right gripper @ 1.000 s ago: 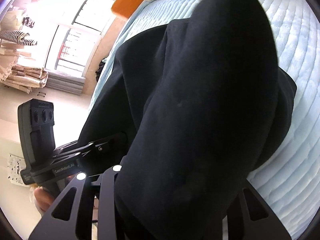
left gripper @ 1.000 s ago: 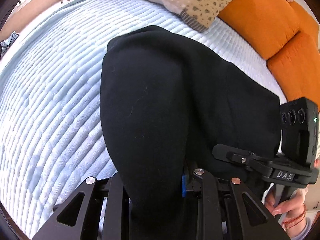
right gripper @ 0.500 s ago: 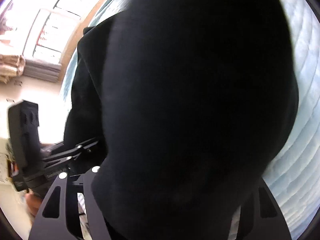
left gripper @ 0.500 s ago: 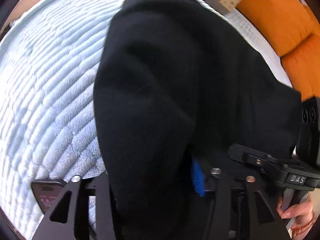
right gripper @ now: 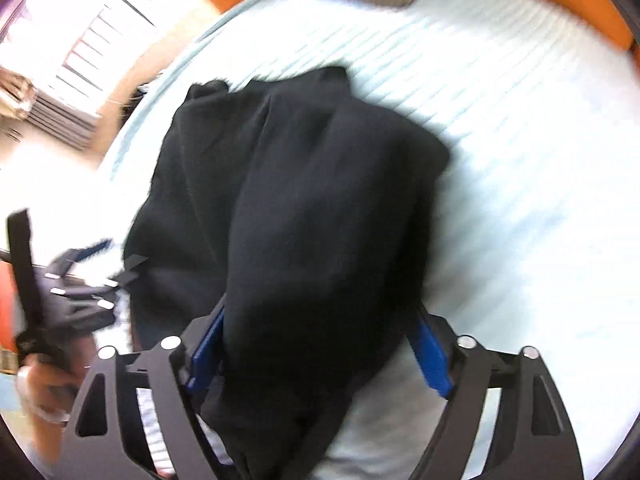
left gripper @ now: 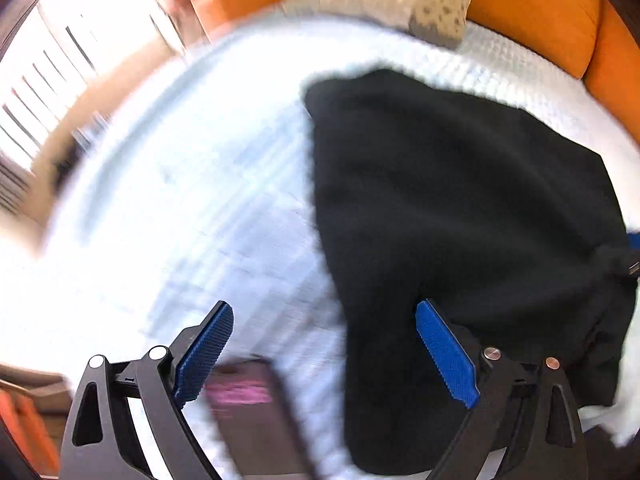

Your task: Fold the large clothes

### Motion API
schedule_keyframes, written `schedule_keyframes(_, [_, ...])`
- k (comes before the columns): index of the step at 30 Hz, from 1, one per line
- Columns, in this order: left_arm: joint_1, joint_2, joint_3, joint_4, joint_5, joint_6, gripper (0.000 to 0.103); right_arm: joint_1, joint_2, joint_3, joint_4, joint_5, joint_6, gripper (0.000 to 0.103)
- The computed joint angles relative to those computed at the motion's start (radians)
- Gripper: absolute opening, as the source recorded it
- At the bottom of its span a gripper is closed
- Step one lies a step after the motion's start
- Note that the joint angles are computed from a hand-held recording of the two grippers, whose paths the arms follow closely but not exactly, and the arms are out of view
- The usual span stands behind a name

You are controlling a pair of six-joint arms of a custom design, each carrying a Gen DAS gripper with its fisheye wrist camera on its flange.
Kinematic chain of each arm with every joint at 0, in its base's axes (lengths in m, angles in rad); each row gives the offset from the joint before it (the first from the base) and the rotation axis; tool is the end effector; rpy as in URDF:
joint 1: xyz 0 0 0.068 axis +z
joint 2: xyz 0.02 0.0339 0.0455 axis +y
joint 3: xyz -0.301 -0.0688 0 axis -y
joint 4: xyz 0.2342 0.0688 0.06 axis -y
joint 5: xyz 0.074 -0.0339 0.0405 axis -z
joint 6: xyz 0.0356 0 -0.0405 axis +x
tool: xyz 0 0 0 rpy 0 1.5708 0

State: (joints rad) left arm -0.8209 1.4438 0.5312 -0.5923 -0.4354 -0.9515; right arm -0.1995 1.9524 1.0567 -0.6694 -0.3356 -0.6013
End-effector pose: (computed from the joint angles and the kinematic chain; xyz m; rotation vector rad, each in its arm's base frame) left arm 0.1334 -0.1212 0.1575 -0.1992 2.7391 0.3140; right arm 0.3218 -0.0531 0.1399 -0.5942 2.9107 0.4601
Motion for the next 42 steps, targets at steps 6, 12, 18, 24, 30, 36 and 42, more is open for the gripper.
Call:
schedule_keyframes(6, [-0.267, -0.071, 0.214, -0.522, -0.240, -0.405, 0.096, -0.064, -0.258, -0.027, 0.067, 0.131, -0.003, 0.087])
schedule_keyframes(12, [-0.413, -0.021, 0.410, -0.753, -0.357, -0.653, 0.100, 0.043, -0.556, -0.151, 0.136, 0.073, 0.159, 0.097])
schedule_keyframes(18, [-0.489, 0.053, 0.487, -0.805, -0.349, -0.769, 0.100, 0.142, -0.740, -0.227, 0.124, 0.101, 0.221, 0.097])
schedule_keyframes(24, [-0.518, 0.096, 0.433, -0.643, -0.241, -0.771, 0.100, 0.160, -0.776, -0.282, 0.074, 0.087, 0.245, 0.097])
schedule_keyframes(30, [-0.557, 0.160, 0.416, -0.569, -0.183, -0.785, 0.100, 0.165, -0.798, -0.324, 0.049, 0.108, 0.224, 0.097])
schedule_keyframes(36, [-0.582, 0.165, 0.421, -0.577, -0.164, -0.825, 0.100, 0.202, -0.829, -0.355, 0.041, 0.144, 0.244, 0.097])
schedule_keyframes(42, [-0.575, 0.162, 0.411, -0.547, -0.138, -0.814, 0.100, 0.227, -0.835, -0.370, 0.033, 0.173, 0.262, 0.097])
